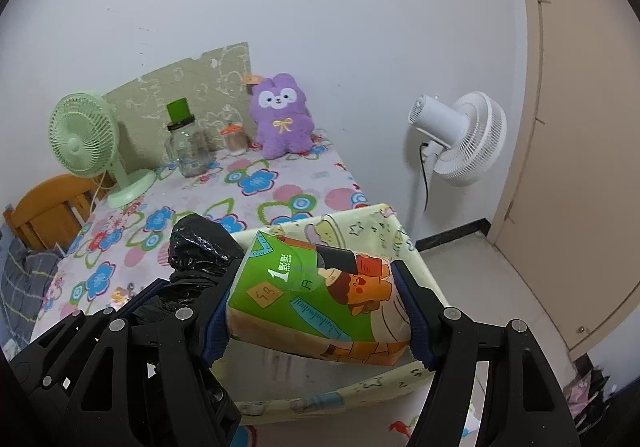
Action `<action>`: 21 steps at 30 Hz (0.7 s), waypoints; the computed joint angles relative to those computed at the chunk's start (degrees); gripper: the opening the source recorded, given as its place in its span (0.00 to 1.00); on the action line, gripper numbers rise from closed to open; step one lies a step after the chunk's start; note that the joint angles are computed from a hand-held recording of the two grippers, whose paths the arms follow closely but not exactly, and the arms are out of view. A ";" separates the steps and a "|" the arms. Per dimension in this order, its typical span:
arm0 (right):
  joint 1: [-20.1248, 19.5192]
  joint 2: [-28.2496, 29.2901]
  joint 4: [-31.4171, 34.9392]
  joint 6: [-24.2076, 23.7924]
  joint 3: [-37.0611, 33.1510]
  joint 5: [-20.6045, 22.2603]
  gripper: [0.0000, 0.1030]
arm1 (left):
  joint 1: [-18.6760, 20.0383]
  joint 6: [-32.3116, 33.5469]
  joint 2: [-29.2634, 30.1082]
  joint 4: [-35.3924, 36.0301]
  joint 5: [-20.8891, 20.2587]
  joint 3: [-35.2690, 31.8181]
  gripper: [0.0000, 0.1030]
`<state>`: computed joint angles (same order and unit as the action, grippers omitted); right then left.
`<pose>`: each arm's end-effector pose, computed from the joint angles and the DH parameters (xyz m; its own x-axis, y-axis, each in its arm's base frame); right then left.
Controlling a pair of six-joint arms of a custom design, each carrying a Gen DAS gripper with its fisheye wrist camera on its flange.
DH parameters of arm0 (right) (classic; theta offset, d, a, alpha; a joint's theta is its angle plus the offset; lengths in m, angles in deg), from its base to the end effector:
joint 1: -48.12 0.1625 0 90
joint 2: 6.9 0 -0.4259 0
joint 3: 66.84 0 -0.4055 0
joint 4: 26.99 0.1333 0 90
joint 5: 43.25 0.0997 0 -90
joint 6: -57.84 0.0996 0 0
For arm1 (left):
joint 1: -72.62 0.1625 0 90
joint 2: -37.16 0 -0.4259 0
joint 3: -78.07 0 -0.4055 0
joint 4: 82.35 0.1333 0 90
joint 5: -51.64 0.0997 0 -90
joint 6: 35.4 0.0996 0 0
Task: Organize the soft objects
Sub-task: 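Carry the tissue pack and black bundle over the yellow box and release both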
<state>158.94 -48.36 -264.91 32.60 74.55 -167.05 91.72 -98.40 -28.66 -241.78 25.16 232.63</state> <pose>0.2070 -0.3251 0.0637 -0.7340 -0.1844 0.6536 -0.6090 0.6046 -0.5133 -0.1755 -0.2962 0.0708 -0.7338 -0.0399 -0.6781 0.5241 0.6019 -0.6025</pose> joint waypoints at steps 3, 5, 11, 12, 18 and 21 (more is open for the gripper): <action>-1.16 0.20 -0.65 0.04 -0.03 0.10 0.71 | 1.20 2.71 2.18 -3.78 -0.56 -0.63 0.37; -1.96 0.20 -0.39 0.09 -0.03 0.27 0.71 | 2.03 4.22 3.42 -5.57 -0.96 -1.13 0.37; -3.94 0.51 0.58 0.34 -0.47 0.68 0.71 | 4.55 8.11 6.21 -9.33 -2.82 -2.56 0.39; -4.28 0.54 0.81 0.36 -0.56 0.78 0.71 | 4.94 8.43 6.57 -9.41 -2.98 -2.84 0.39; -5.91 0.86 2.11 0.50 -1.25 1.49 0.71 | 6.96 9.74 7.17 -8.36 -3.97 -4.19 0.41; -6.54 0.74 3.11 0.67 -1.52 2.40 0.71 | 8.41 10.18 6.24 -6.53 -6.19 -5.10 0.47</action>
<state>152.39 -47.63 -261.80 33.26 73.02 -164.66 100.13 -88.22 -22.42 -248.31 18.97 227.52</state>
